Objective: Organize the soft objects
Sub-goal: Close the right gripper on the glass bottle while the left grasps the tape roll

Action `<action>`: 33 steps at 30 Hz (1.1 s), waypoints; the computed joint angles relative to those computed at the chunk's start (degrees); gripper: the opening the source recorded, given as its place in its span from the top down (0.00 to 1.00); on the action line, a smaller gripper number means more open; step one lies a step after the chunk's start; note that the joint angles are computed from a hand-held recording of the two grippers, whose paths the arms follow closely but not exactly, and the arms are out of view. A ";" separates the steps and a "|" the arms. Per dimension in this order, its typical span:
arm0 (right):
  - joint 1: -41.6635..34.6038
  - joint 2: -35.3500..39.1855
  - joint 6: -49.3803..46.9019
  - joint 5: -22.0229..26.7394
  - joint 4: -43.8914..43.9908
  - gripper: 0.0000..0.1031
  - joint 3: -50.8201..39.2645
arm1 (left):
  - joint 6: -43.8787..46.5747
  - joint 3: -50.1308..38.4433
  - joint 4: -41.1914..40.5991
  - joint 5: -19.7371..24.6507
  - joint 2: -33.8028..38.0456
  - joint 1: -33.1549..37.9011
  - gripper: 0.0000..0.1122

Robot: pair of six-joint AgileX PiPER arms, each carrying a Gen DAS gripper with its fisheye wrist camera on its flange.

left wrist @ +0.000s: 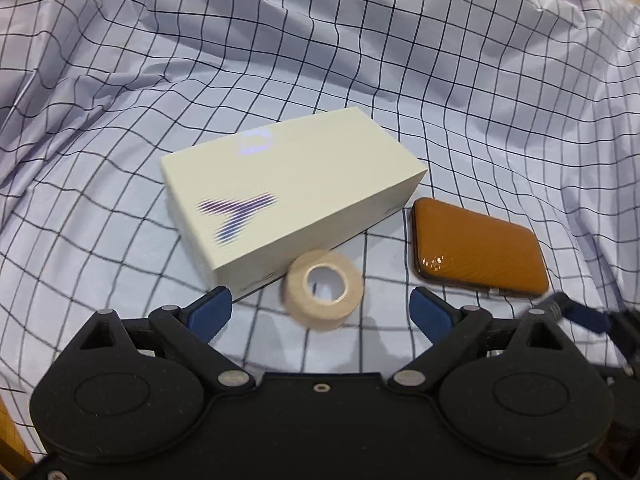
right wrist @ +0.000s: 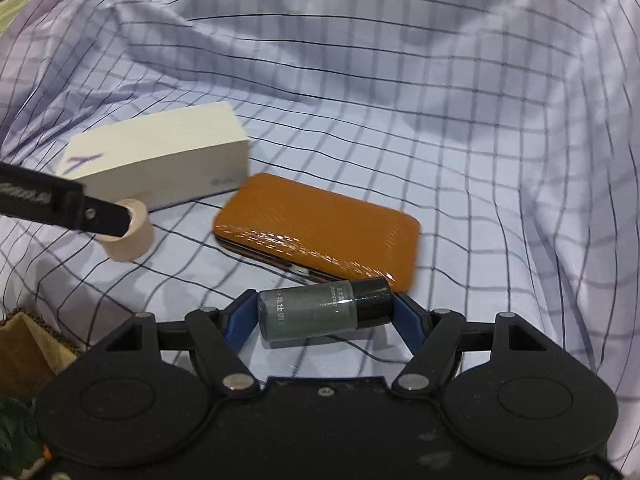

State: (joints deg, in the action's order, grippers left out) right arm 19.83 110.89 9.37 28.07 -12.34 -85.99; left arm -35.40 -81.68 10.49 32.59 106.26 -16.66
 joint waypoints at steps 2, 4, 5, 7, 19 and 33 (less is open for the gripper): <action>-0.62 0.51 1.70 -0.08 0.02 0.31 -0.31 | -1.29 -2.21 0.61 1.01 1.81 -0.66 0.22; -1.31 1.46 1.13 -0.37 2.24 0.31 -0.83 | -1.58 -4.42 0.49 2.19 3.65 -1.20 0.23; -1.78 1.47 0.54 -0.59 3.51 0.31 -0.70 | -2.07 -5.37 0.96 2.78 4.49 -1.48 0.23; -1.81 1.23 1.33 -1.37 3.70 0.31 0.13 | -3.35 -6.96 2.13 3.92 5.92 -1.92 0.23; -2.18 1.68 2.24 -6.13 4.81 0.25 2.67 | -5.09 -9.86 4.32 6.19 9.09 -2.80 0.30; -2.38 2.15 2.13 -4.95 5.59 0.32 1.50 | -1.42 -5.62 2.75 3.02 5.65 -2.98 0.57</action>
